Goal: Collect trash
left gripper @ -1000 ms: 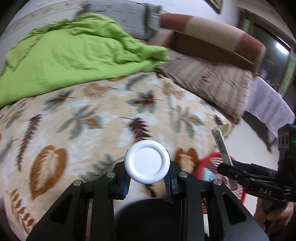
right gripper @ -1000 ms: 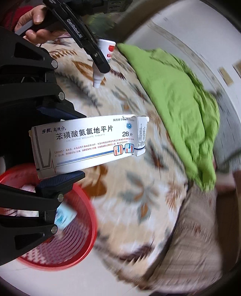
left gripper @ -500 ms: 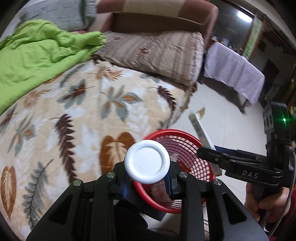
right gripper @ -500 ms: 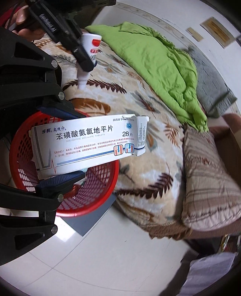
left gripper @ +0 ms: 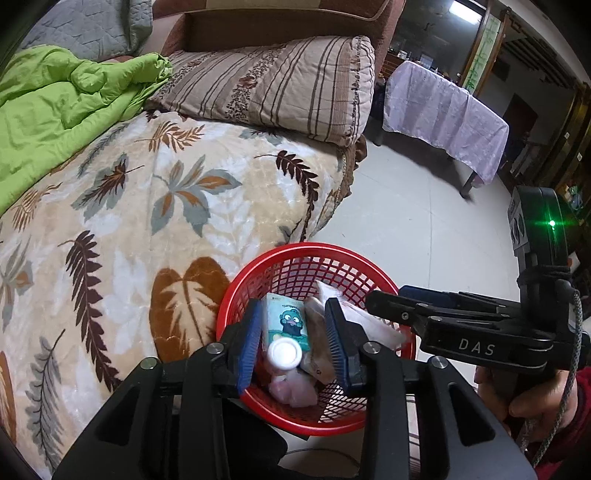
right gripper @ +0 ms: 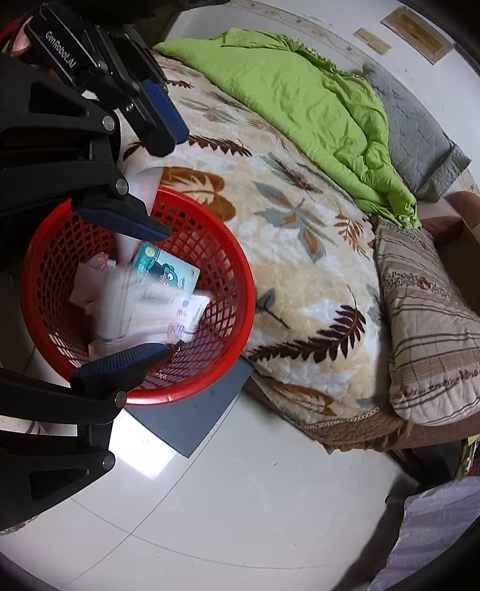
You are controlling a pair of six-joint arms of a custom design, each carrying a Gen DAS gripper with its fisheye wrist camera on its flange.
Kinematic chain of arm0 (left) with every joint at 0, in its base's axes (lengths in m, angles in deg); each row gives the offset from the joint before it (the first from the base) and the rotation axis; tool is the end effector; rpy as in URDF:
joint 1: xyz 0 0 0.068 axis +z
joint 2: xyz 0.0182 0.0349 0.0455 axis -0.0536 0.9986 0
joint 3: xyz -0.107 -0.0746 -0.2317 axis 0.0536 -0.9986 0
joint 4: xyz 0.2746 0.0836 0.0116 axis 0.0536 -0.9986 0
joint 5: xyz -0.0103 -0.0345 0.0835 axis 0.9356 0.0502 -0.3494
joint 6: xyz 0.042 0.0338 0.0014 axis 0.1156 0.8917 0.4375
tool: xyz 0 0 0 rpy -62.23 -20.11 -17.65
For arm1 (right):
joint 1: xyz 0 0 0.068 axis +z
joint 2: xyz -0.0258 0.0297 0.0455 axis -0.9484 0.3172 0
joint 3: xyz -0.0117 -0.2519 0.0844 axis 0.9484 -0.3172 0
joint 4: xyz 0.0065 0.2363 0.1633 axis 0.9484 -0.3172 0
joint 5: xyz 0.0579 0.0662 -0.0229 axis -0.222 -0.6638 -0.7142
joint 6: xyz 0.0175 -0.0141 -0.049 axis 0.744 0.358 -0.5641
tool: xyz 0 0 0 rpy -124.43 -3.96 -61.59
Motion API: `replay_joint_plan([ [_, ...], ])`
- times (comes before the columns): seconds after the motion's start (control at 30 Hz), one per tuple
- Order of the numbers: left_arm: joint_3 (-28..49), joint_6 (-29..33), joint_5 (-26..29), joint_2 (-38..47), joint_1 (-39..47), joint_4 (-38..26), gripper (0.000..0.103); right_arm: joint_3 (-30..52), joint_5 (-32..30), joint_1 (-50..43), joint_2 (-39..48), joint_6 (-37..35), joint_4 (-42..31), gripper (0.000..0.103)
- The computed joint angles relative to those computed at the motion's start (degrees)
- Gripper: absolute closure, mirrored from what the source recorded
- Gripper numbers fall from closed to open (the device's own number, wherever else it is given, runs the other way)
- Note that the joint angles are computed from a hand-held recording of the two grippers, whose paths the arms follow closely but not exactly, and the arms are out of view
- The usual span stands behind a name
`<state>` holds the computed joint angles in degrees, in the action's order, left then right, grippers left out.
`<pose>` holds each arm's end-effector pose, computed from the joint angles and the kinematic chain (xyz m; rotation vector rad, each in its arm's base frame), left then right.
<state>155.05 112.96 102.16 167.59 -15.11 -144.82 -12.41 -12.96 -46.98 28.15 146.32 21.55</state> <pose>0.3444 -0.0968 0.2132 1.7189 2.0324 -0.8334 0.1620 0.0584 0.1839 1.3229 2.1713 0.1641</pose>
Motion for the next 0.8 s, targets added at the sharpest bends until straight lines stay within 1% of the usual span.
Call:
replay_joint_plan([
  [0.03,0.2,-0.1,0.2,0.1,0.2,0.0,0.063,0.3,0.3,0.2,0.3,0.1,-0.4,0.041],
  [0.13,1.5,-0.6,0.9,0.7,1.0,-0.4,0.060,1.9,2.1,1.4,1.7,1.1,-1.6,0.040],
  [0.2,2.9,-0.7,1.4,1.5,2.0,-1.0,0.058,3.9,3.3,2.6,4.0,1.7,-2.7,0.038],
  [0.27,4.1,-0.6,2.0,2.0,3.2,-1.6,0.057,5.3,4.1,3.3,5.8,2.0,-3.3,0.034],
  [0.37,6.5,-0.4,3.1,3.2,5.5,-2.6,0.054,9.4,5.5,4.5,11.3,2.6,-5.1,0.029],
  [0.5,11.7,-0.8,4.6,6.3,9.4,-3.5,0.049,17.3,7.0,6.1,20.7,3.9,-8.2,0.023],
  [0.57,15.5,-1.6,5.3,8.6,11.3,-4.4,0.046,22.0,8.4,7.1,25.7,6.9,-11.3,0.017],
  [0.6,17.7,-1.9,5.8,10.0,12.2,-5.0,0.046,26.0,9.5,7.7,29.6,10.1,-14.7,0.016],
  [0.63,19.0,-2.2,6.2,10.7,12.9,-5.3,0.045,28.1,10.1,7.9,31.4,11.5,-16.7,0.016],
  [0.67,21.1,-2.8,6.7,11.9,13.9,-5.5,0.045,31.9,11.3,8.3,34.6,14.3,-20.0,0.015],
  [0.73,24.7,-4.3,7.3,13.8,15.5,-4.8,0.042,35.7,13.1,8.9,37.0,16.6,-22.2,0.013],
  [0.8,28.1,-6.0,8.2,15.5,17.4,-3.5,0.040,40.7,14.9,9.7,40.0,21.2,-25.4,0.013],
])
